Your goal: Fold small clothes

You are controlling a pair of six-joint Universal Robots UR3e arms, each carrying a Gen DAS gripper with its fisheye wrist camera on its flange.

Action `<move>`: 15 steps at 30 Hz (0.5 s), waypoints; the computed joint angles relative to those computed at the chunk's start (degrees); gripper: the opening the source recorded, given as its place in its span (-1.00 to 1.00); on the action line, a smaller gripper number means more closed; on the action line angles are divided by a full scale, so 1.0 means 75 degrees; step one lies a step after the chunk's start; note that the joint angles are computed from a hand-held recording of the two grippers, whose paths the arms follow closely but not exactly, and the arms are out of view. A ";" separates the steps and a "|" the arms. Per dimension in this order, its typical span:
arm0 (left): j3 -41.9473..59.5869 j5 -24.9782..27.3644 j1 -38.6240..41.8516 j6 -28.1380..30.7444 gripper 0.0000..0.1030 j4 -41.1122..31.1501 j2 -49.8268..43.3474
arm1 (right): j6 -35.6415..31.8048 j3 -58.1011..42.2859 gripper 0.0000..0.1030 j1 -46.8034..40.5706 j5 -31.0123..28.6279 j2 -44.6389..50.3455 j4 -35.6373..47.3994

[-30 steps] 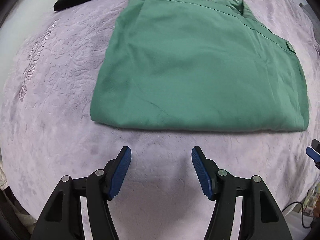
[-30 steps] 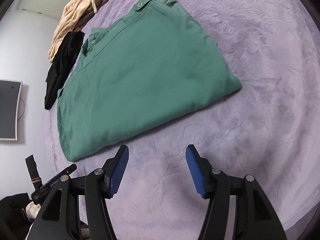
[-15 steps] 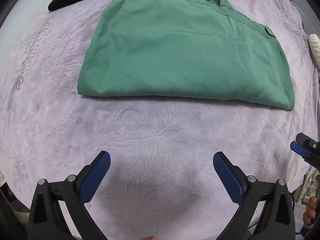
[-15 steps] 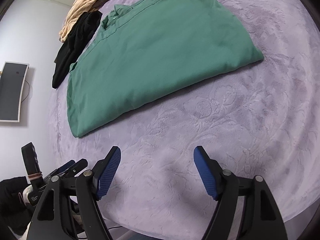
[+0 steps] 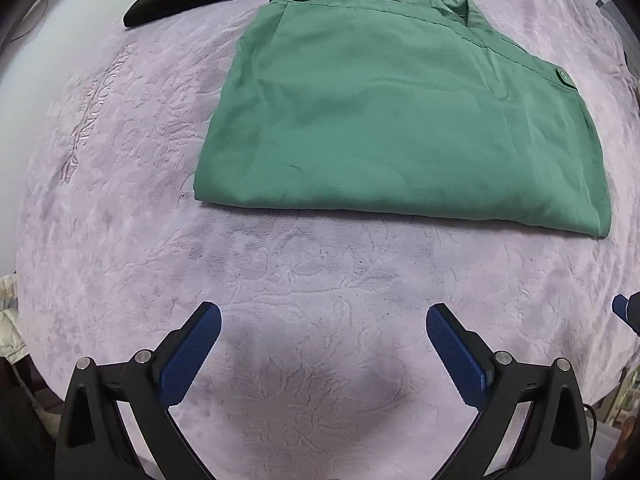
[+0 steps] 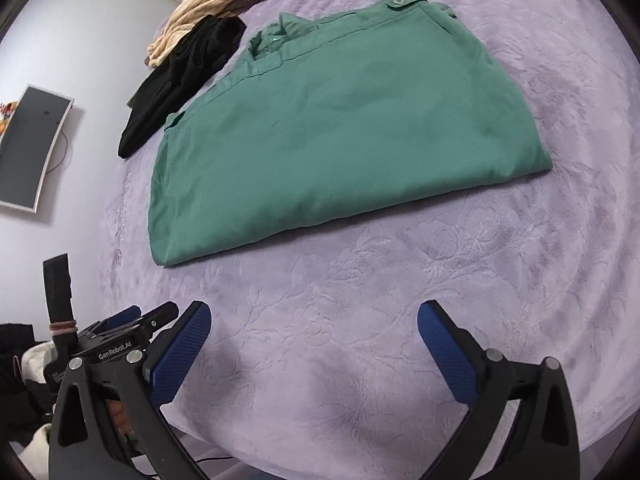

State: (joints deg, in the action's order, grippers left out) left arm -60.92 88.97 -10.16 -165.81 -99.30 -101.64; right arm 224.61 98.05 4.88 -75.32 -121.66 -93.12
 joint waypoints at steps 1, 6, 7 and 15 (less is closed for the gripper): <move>-0.0035 -0.0028 0.0092 0.0097 1.00 -0.0059 0.0057 | 0.0018 -0.0056 0.99 0.0063 0.0040 0.0108 -0.0036; -0.0221 -0.0320 0.0176 0.0191 1.00 -0.0093 0.0084 | 0.0105 -0.0068 0.99 0.0056 0.0409 0.0337 -0.0031; -0.0243 -0.0410 0.0234 0.0207 1.00 -0.0126 0.0108 | 0.0136 -0.0015 0.99 0.0012 0.0490 0.0320 -0.0016; -0.0584 -0.0809 0.0730 0.0331 1.00 -0.0204 0.0305 | 0.0374 0.0208 0.99 -0.0158 0.0892 0.0229 0.0196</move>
